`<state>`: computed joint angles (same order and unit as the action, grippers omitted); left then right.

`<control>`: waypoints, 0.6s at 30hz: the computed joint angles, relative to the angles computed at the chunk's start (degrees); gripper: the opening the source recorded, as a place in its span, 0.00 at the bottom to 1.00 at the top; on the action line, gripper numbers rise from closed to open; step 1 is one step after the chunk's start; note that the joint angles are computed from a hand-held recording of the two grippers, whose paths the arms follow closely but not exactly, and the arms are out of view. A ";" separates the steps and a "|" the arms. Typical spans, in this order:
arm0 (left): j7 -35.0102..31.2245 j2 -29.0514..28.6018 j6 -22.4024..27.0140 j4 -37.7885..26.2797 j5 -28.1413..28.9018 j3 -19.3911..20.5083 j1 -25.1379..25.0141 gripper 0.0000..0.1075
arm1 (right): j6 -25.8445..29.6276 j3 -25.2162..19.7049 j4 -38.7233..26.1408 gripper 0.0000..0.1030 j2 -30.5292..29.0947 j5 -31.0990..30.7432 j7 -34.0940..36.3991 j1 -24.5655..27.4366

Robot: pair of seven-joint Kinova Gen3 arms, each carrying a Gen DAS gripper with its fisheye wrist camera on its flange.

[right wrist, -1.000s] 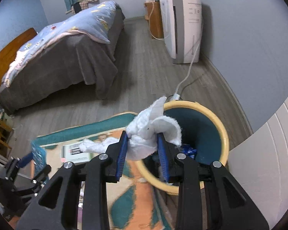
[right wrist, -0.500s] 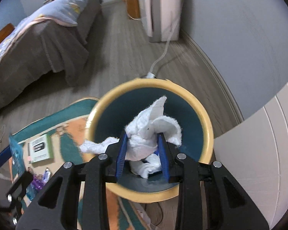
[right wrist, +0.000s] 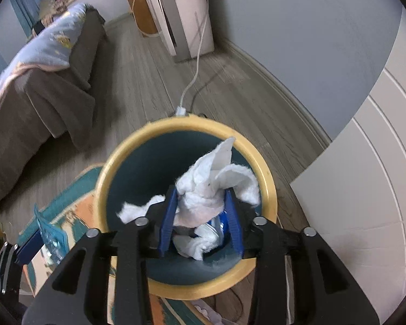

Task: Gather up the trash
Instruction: 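Open the left tool to drop the blister pack while the right tool drops the cloth into the wastebasket, then move both open tools back over the cushion toward the remaining trash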

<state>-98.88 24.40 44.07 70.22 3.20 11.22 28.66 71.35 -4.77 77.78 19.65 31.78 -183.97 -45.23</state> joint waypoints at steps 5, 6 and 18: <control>0.01 -0.10 -2.61 0.51 1.59 0.67 -0.76 0.82 | 0.99 0.22 -0.71 0.62 0.03 2.29 -1.08 -1.06; 0.01 -0.14 -2.49 0.52 1.40 0.52 -0.65 0.84 | 0.91 0.13 -0.83 0.65 0.06 2.33 -0.84 -1.02; 3.99 -4.02 -2.15 5.36 -1.71 -2.02 -2.41 0.90 | 1.63 0.50 -4.55 0.94 2.02 2.20 2.56 -1.67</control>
